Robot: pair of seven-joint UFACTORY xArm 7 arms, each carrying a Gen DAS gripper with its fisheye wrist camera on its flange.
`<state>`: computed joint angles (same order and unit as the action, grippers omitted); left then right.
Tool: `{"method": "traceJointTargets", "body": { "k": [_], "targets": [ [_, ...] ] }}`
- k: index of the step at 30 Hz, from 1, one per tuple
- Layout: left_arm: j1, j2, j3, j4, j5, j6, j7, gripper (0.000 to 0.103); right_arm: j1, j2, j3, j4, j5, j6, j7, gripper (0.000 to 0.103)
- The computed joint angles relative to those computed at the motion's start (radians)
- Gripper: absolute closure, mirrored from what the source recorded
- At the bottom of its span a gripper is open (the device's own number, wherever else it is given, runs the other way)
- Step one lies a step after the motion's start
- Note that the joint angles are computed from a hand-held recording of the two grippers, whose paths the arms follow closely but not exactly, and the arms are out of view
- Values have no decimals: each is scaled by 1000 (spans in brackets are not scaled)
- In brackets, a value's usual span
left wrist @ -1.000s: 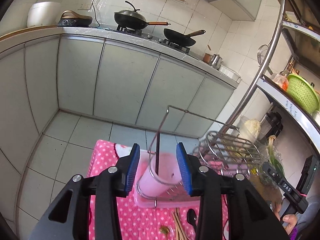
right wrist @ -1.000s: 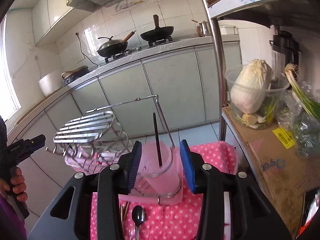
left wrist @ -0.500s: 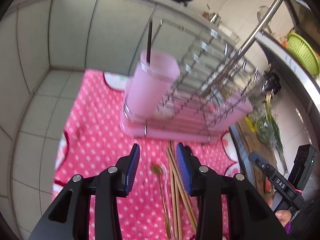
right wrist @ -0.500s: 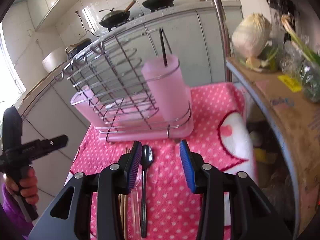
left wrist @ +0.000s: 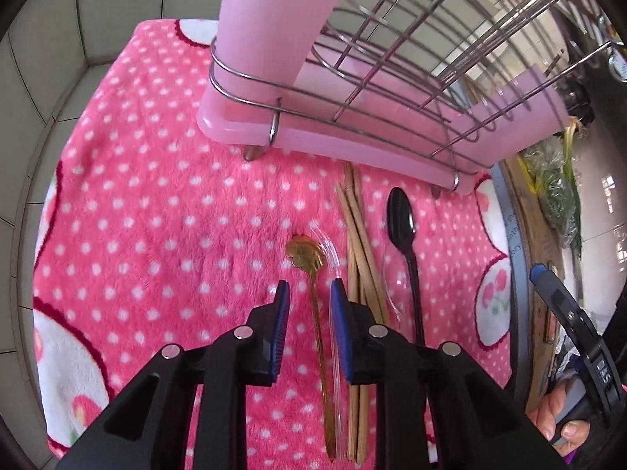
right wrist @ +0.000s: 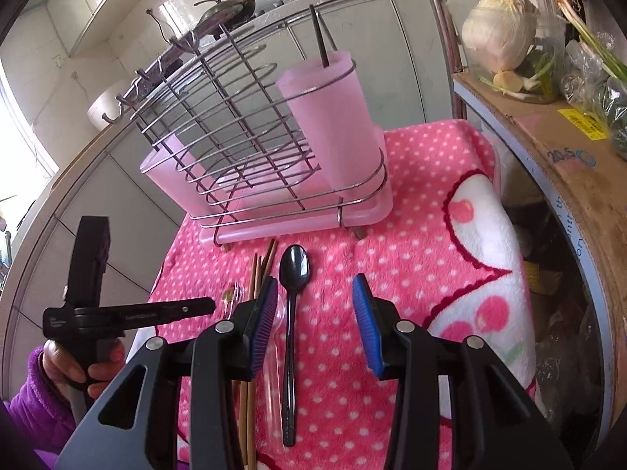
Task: Organize utensils
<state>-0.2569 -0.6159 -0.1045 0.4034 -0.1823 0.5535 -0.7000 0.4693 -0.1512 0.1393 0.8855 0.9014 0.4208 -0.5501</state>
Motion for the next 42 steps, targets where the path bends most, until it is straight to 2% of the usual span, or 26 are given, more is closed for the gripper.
{"method": "traceJointTargets", "body": {
  "k": [3, 7, 10, 12, 17, 22, 25, 29, 30, 33, 36, 38, 42],
  "targets": [
    [-10, 68, 11, 33, -10, 4, 18, 87, -5, 15, -3, 10, -2, 31, -1, 63],
    [12, 150, -16, 77, 20, 12, -4, 94, -18, 42, 2, 29, -5, 69, 6, 63],
    [28, 172, -38, 92, 61, 10, -30, 100, -28, 70, 10, 50, -2, 102, 11, 63],
    [19, 165, -26, 86, 51, -4, -28, 101, -36, 91, 18, 68, -7, 126, 23, 63],
    [32, 61, -16, 34, 71, 0, -25, 102, -50, 176, 50, 142, -70, 183, 82, 63],
    [28, -29, 3, -24, 57, -21, -9, 102, -41, 281, 85, 239, -244, 203, 216, 81],
    [23, -93, 22, -60, 43, -23, 12, 102, -42, 339, 96, 294, -321, 237, 296, 84],
    [26, -159, 35, -87, 38, -14, 44, 102, -49, 385, 112, 340, -368, 263, 349, 85],
    [29, -174, 37, -92, 37, -9, 50, 102, -48, 389, 115, 346, -378, 263, 359, 91],
    [34, -190, 36, -93, 31, -7, 57, 102, -49, 400, 125, 354, -393, 259, 372, 92],
    [47, -255, 41, -105, 34, 25, 66, 102, -65, 378, 137, 326, -346, 223, 355, 93],
    [56, -305, 39, -113, 36, 39, 68, 102, -91, 334, 138, 287, -288, 209, 302, 93],
    [77, -397, 8, -125, 59, 43, 56, 102, -112, 210, 139, 181, -42, 131, 93, 93]
  ]
}}
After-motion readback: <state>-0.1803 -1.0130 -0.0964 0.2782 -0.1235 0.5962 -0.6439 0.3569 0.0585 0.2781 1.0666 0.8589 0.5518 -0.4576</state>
